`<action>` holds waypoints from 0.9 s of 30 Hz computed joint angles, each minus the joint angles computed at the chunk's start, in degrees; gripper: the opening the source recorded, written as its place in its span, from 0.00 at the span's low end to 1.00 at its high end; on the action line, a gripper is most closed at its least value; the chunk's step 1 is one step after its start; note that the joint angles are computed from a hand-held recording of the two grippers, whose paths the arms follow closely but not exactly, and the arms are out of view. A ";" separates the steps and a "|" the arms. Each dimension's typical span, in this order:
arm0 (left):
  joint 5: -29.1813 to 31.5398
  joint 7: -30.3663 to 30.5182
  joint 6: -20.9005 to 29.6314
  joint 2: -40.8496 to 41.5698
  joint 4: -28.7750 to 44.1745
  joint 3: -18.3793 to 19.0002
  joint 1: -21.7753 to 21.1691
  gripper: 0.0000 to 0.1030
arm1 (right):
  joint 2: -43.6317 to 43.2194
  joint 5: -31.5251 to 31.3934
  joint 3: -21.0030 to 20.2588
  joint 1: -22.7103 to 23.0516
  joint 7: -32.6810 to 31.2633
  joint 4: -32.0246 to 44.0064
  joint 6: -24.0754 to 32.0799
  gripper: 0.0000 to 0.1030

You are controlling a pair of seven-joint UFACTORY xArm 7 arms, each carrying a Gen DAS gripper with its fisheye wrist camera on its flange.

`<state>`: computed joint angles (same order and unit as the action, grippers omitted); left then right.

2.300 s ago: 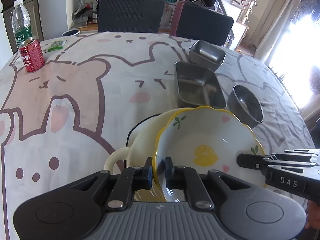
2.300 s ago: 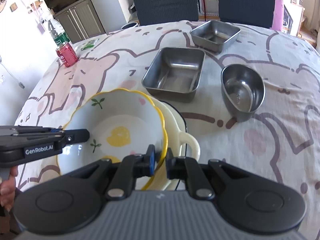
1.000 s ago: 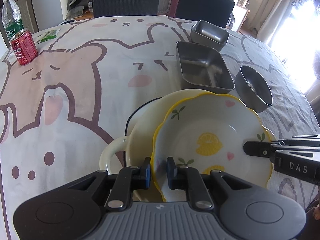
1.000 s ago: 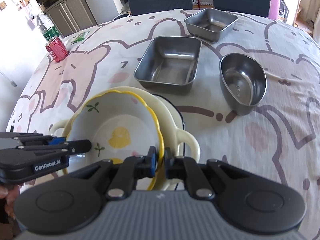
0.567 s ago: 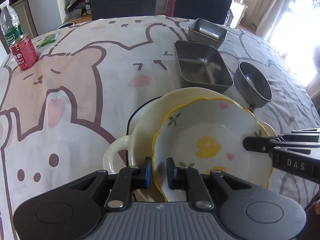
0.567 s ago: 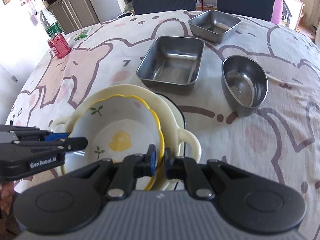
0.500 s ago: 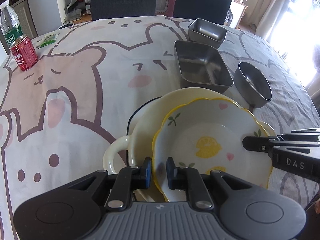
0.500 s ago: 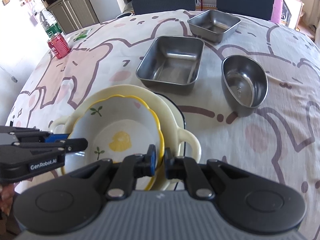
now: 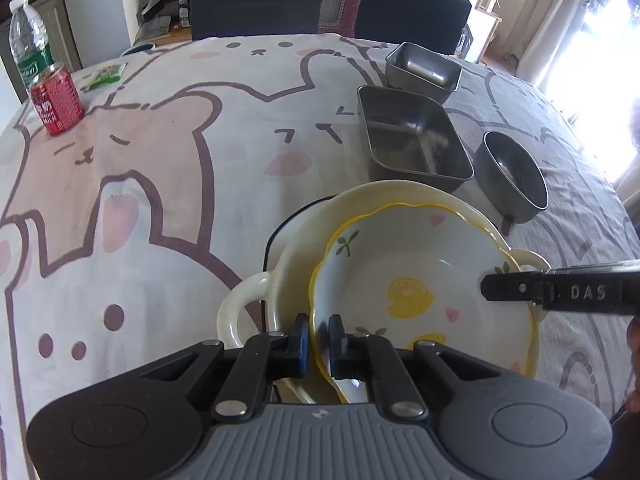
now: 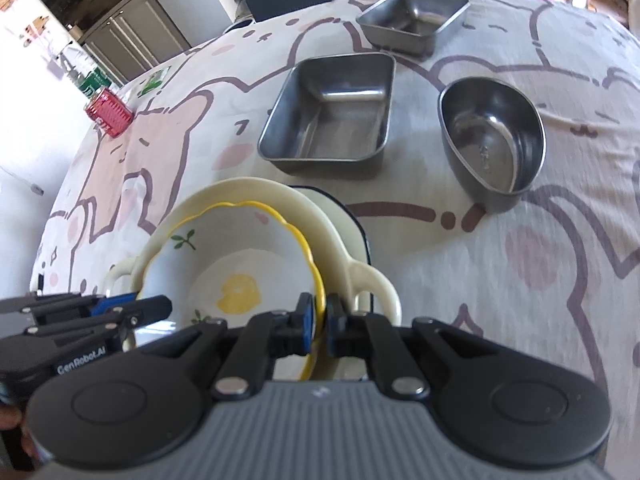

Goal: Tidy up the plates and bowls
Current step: 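Open both grippers to release the yellow-rimmed bowl rim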

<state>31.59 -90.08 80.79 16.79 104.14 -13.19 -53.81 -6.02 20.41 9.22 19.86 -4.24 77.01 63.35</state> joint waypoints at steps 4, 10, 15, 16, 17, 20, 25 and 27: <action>0.06 0.22 0.19 -0.06 0.00 0.04 -0.01 0.10 | -0.14 1.01 -0.41 -0.38 0.48 0.49 0.45 0.09; -0.23 0.38 0.37 0.03 0.20 0.02 0.13 0.10 | -1.24 1.66 -0.75 -0.62 -1.03 0.12 1.14 0.09; -0.90 0.17 0.32 0.01 0.33 0.03 0.28 0.11 | -1.99 1.98 -0.88 -0.60 -3.02 -0.72 1.48 0.08; -0.92 0.25 0.41 0.05 0.44 0.01 0.26 0.12 | -1.96 2.08 -0.90 -0.62 -3.20 -0.75 1.41 0.08; -0.95 0.20 0.41 0.05 0.51 0.00 0.22 0.14 | -1.99 2.25 -0.95 -0.65 -3.33 -0.83 1.36 0.08; -0.80 -0.34 -0.22 -0.39 0.16 -0.02 0.20 0.21 | -2.10 2.09 -0.87 -0.65 -3.70 -1.00 1.12 0.08; 0.01 -0.29 0.86 -0.03 1.42 -0.14 -0.45 0.27 | -2.61 1.17 -0.65 -0.38 -5.45 -1.49 0.37 0.12; 0.31 -0.24 0.95 0.06 1.80 -0.12 -0.72 0.32 | -2.77 1.27 -0.68 -0.28 -6.02 -1.63 0.27 0.15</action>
<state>31.91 -90.31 81.74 16.85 105.93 -13.31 -54.53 -8.79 21.68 8.54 19.59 -10.26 75.38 63.63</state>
